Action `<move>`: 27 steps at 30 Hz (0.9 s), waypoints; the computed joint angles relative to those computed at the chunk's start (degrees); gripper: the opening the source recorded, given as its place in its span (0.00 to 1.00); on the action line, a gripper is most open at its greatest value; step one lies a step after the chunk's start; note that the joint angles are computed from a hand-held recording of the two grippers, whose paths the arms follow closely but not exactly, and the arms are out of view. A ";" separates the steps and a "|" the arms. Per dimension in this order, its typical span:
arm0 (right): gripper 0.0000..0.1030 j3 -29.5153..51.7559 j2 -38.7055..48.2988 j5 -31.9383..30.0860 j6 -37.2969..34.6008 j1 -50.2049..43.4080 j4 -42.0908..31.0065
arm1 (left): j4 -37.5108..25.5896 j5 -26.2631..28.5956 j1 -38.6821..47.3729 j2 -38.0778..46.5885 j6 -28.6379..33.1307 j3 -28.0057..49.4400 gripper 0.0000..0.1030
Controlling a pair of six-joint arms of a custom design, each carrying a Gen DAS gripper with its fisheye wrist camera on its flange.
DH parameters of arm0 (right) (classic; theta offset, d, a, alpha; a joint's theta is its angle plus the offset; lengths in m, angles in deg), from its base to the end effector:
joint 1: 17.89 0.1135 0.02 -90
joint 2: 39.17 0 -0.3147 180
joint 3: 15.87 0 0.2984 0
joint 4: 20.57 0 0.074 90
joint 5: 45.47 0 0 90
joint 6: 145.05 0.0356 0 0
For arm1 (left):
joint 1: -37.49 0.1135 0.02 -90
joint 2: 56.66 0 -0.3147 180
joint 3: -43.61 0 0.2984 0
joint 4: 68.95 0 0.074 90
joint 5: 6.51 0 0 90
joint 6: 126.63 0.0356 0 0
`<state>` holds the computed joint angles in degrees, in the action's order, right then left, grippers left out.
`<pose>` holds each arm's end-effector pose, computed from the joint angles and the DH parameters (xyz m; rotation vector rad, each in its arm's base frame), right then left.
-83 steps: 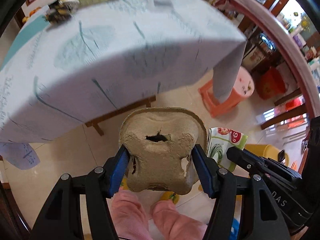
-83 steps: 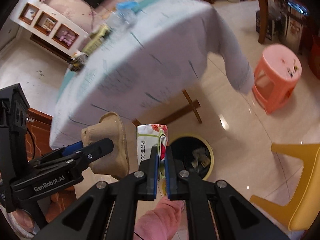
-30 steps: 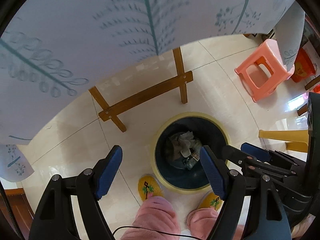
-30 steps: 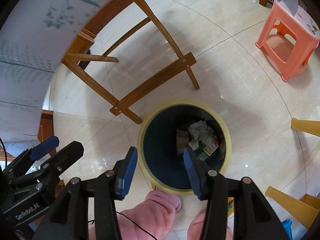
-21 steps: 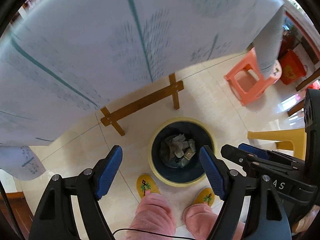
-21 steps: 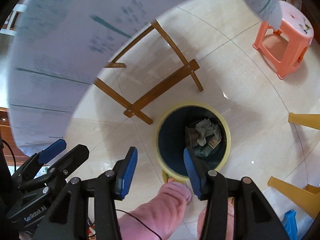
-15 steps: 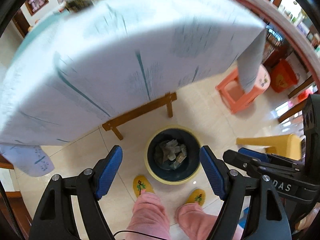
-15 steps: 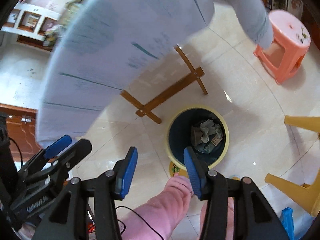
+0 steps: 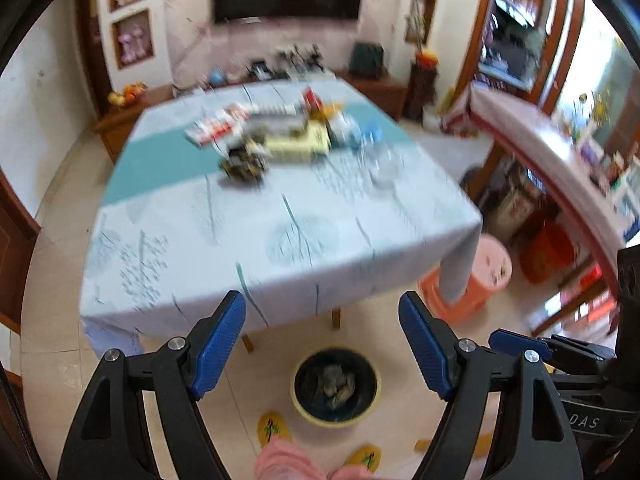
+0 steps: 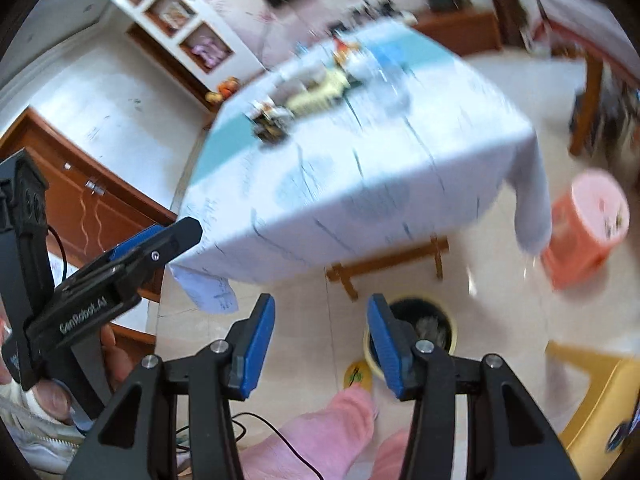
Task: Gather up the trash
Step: 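Move both tools back toward the table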
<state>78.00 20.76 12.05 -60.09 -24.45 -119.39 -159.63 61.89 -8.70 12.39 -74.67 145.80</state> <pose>0.1552 0.0014 0.4583 -0.1327 2.5730 0.6872 0.1582 -0.1460 0.4802 0.0388 2.4772 -0.1329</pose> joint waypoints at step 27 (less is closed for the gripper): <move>0.47 31.80 34.87 13.86 15.40 8.64 5.81 | -0.23 20.88 34.87 27.59 22.05 22.62 0.75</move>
